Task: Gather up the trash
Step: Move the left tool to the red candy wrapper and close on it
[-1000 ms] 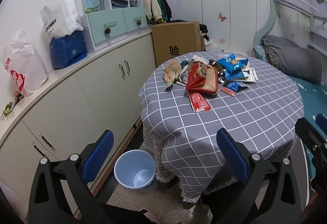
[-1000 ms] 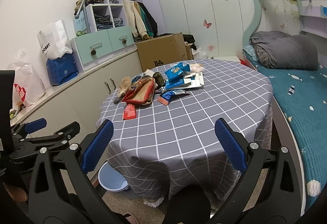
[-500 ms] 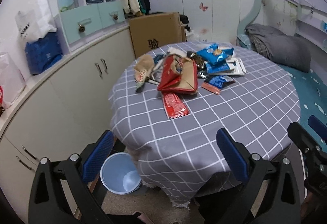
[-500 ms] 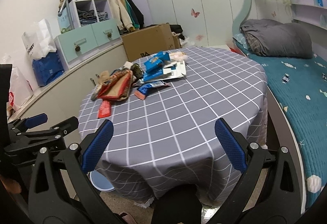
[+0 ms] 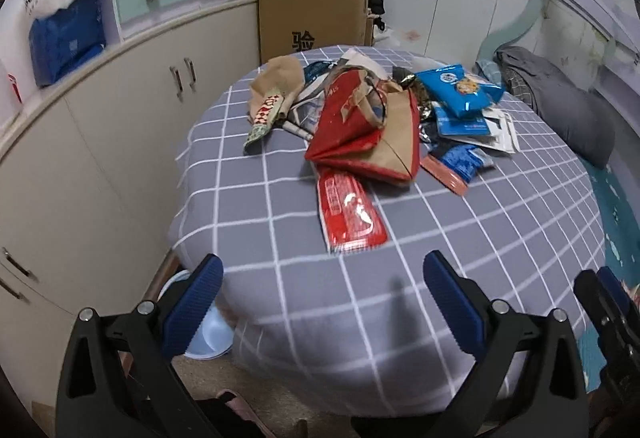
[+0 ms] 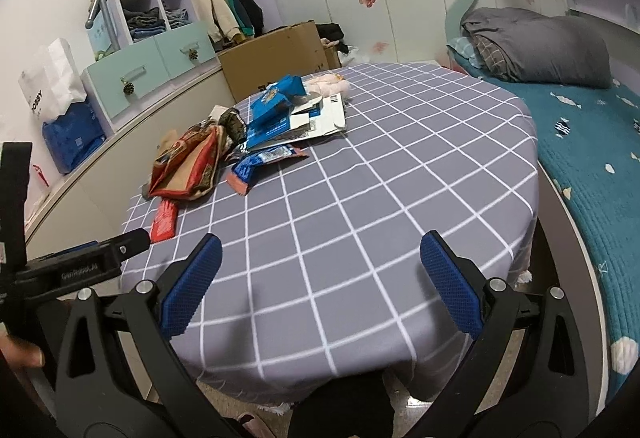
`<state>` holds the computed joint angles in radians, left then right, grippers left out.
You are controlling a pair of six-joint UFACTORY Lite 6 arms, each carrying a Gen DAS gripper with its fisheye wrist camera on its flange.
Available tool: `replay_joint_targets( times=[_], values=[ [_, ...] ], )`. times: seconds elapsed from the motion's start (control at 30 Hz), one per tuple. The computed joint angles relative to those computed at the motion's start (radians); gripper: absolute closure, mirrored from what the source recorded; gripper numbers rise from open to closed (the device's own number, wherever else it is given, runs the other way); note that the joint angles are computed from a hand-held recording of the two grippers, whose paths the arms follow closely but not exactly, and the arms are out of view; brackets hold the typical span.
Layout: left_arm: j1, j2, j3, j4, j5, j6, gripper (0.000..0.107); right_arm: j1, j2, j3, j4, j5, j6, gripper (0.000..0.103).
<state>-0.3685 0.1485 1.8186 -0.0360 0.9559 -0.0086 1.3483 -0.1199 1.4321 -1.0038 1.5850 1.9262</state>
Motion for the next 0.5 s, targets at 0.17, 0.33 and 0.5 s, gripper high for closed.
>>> replay_joint_targets(
  times=[0.17,0.33,0.5],
  values=[
    [0.004,0.17,0.188,-0.012,0.077,0.008,0.04,-0.102,-0.022,-0.002,0.038,-0.075,-0.064,0.006],
    [0.007,0.254,0.3,-0.031,0.099,0.018,0.04,-0.17,-0.021,0.004,0.05,-0.131,-0.119,0.006],
    [-0.008,0.34,0.418,-0.002,0.128,0.013,0.045,-0.21,-0.002,0.03,0.057,-0.167,-0.155,0.006]
  ],
)
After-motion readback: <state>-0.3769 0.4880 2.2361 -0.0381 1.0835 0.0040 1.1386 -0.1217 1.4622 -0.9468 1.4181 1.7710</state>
